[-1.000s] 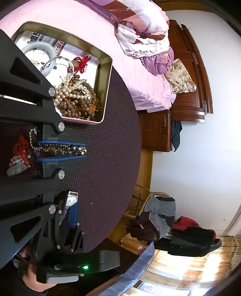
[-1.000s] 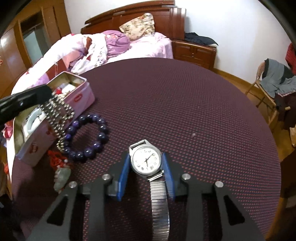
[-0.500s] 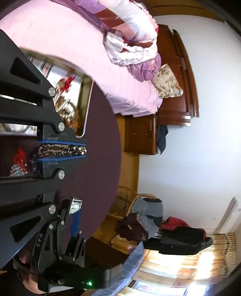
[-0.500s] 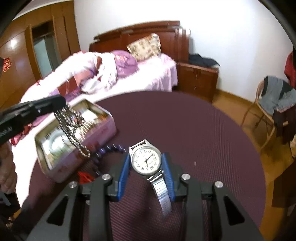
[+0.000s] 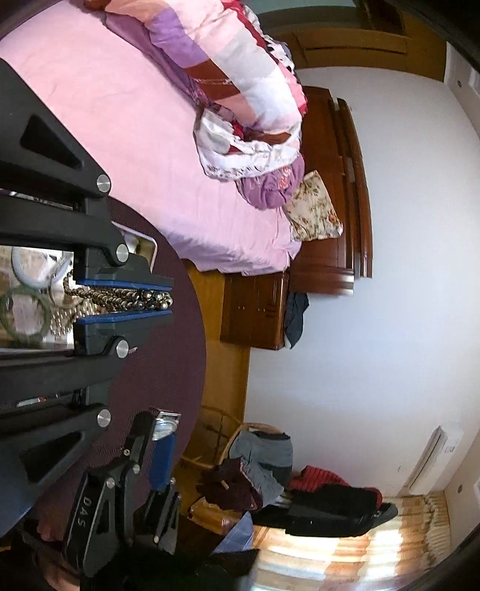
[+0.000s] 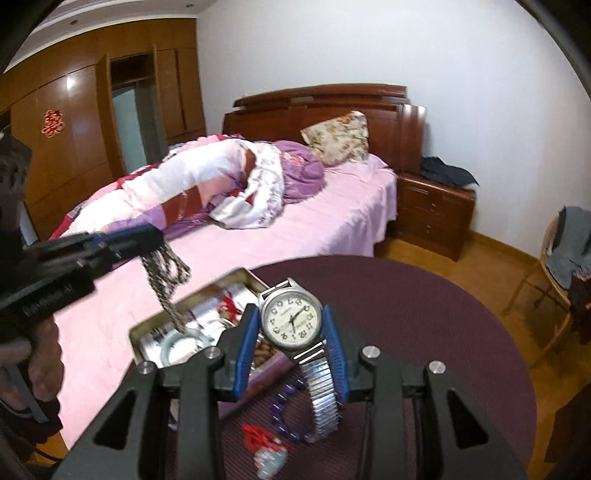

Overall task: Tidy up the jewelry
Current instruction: 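Carry the gold chain and wristwatch over the tin with both tools, then open both tools to drop the gold chain and watch into the tin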

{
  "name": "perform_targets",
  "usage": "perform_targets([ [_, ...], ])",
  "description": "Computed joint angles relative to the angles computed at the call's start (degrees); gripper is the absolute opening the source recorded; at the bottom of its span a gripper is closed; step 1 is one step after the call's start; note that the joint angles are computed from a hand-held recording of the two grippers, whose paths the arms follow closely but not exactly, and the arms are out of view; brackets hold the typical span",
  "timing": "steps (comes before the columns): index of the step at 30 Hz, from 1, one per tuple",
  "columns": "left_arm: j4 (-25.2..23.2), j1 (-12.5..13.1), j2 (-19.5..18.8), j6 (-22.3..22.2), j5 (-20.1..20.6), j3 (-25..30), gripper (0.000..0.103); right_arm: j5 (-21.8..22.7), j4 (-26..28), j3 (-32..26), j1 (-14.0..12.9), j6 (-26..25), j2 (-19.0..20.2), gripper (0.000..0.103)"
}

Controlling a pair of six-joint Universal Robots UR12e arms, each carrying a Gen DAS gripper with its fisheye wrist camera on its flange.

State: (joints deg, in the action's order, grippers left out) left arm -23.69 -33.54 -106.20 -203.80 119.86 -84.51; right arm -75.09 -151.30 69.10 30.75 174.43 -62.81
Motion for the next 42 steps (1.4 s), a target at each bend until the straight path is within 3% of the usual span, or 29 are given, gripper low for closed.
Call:
perform_targets([
  [11,-2.3,1.2,1.6,-4.3,-0.5,-3.5,0.009,3.3,1.9,-4.0,2.1,-1.8,2.8,0.039],
  [19,-4.4,1.7,2.0,-7.1,-1.3,-4.7,0.009,4.7,3.2,-3.7,2.8,-1.9,3.6,0.039],
  [35,-8.3,2.3,1.5,-9.2,-4.3,-5.3,0.010,3.9,8.5,-3.7,3.2,-2.1,4.6,0.039],
  [40,-8.7,2.2,1.5,-9.2,-5.2,-5.5,0.010,4.3,9.4,-3.4,3.0,-1.6,4.5,0.041],
  [42,-9.2,2.1,1.4,-9.0,-4.8,-5.4,0.011,4.2,9.3,-3.0,2.9,-1.6,4.3,0.049],
])
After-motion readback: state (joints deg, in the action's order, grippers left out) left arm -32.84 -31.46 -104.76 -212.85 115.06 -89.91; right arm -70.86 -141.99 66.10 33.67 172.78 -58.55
